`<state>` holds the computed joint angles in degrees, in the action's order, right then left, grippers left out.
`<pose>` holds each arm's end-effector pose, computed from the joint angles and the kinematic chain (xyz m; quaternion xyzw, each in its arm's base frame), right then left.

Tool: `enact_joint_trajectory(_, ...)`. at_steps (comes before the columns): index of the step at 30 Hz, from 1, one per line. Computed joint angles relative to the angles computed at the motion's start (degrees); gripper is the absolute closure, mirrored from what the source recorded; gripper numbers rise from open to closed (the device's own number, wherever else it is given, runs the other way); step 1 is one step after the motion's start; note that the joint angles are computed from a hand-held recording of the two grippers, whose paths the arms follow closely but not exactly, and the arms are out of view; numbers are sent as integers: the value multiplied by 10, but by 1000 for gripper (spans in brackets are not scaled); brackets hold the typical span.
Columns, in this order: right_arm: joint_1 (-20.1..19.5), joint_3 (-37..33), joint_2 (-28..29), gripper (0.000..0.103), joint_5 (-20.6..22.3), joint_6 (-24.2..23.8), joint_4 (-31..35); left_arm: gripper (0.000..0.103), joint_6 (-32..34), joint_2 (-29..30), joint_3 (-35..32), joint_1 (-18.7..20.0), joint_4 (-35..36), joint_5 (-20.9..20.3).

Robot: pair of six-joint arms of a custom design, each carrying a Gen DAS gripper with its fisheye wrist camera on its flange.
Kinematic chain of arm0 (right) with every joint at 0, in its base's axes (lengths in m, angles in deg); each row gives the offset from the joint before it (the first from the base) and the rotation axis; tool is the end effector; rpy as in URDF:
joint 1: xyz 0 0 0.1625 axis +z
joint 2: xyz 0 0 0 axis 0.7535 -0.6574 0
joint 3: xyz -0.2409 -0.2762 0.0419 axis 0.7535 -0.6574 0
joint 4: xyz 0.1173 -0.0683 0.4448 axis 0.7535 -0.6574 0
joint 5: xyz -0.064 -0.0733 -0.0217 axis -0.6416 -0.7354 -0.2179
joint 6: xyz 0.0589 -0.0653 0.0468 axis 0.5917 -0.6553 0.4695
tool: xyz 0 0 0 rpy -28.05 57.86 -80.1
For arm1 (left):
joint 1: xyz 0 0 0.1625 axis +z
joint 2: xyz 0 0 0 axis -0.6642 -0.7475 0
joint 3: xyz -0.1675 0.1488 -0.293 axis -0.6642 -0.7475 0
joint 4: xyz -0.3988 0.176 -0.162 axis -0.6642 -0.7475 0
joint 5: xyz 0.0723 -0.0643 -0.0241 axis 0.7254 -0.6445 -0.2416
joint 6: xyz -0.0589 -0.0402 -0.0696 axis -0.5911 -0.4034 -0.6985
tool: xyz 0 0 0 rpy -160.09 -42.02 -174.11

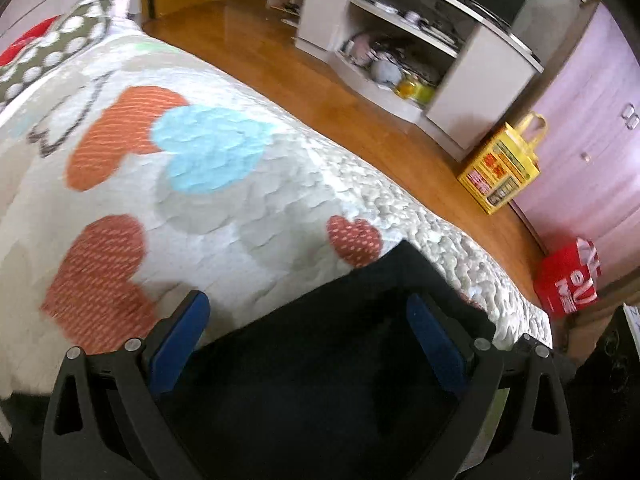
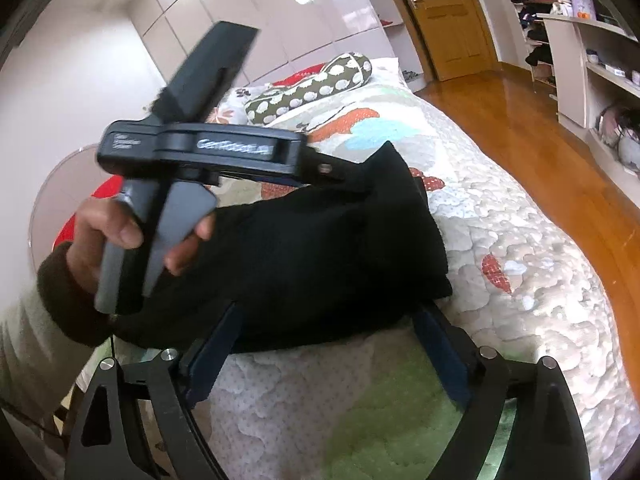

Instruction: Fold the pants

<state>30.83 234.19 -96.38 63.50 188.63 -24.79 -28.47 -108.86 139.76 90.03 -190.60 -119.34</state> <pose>0.0812 -0.2772 0.0707 0.0828 -0.8854 0.4340 0.1443 -0.2548 -0.5311 0.0113 0.4523 0.8783 0.0157 0.1541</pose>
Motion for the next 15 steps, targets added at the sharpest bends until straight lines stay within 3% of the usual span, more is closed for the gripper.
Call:
enact_joint_trajectory(4,0,-2,13,8,-2,13,-27,4,33,19,-8,-2,5,-18)
enact_joint_trajectory(6,2,-6,19,19,8,29,-35,8,42,25,-13,1,0,-29)
enact_joint_trajectory(8,-23,-13,20,81,-11,42,-21,15,43,26,-16,6,-7,-39)
enact_joint_trajectory(9,-43,-15,19,82,-39,46,-10,22,39,25,-18,9,-9,-42)
enact_joint_trajectory(10,-52,-15,13,84,-57,47,-4,36,32,22,-20,11,-7,-50)
enact_joint_trajectory(11,-45,-18,12,87,-54,42,0,46,21,18,-25,15,3,-63)
enact_joint_trajectory(12,-29,-19,8,87,-43,33,2,62,9,12,-33,21,22,-83)
enact_joint_trajectory(13,-1,-24,6,88,-18,27,2,68,-2,5,-40,26,36,-98)
enact_joint_trajectory(15,46,-37,6,89,13,20,10,68,-20,-27,-29,28,30,-96)
